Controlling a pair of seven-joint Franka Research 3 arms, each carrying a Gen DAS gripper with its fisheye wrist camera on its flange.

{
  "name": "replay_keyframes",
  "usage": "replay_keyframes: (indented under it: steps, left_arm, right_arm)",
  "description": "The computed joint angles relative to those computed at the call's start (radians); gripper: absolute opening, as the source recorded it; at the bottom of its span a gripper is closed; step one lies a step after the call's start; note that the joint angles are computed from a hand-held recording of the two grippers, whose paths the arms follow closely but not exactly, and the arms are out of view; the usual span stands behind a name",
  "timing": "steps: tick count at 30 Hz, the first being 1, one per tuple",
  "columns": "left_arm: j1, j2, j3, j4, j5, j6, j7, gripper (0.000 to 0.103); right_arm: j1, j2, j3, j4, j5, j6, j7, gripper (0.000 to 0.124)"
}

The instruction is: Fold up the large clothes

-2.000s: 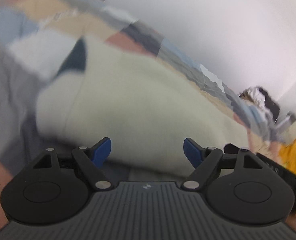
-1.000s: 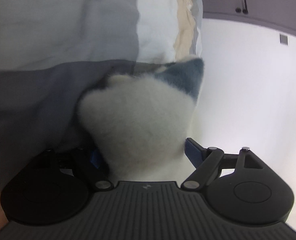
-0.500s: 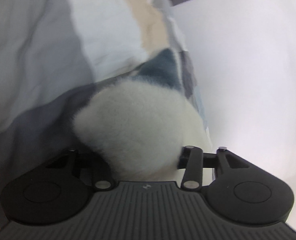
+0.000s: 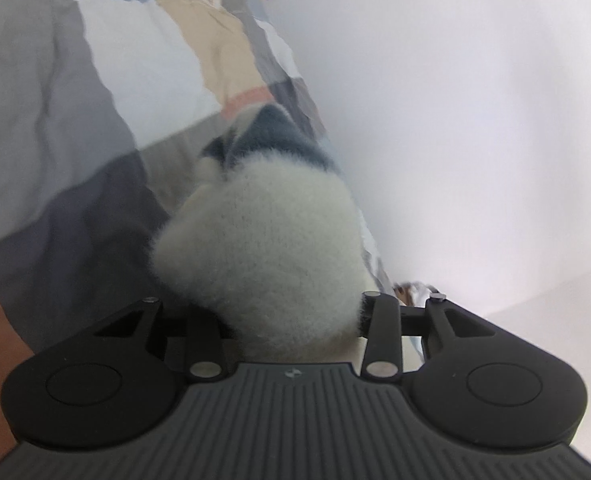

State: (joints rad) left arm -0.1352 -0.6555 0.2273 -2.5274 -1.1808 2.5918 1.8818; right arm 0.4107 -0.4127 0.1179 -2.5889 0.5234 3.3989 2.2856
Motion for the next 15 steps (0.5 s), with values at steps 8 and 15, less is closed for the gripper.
replay_keyframes:
  steps: [8,15]
  left_arm:
    - [-0.074,0.003,-0.081,0.098,0.029,0.021,-0.1,0.045]
    - [-0.21,0.184,-0.132,0.305,-0.057,0.074,-0.1,0.045]
  right_arm:
    - [0.013,-0.174,-0.107,-0.044,-0.013,-0.098,-0.029,0.047]
    - [-0.075,-0.282,-0.208,0.001,-0.016,-0.224,-0.133,0.048]
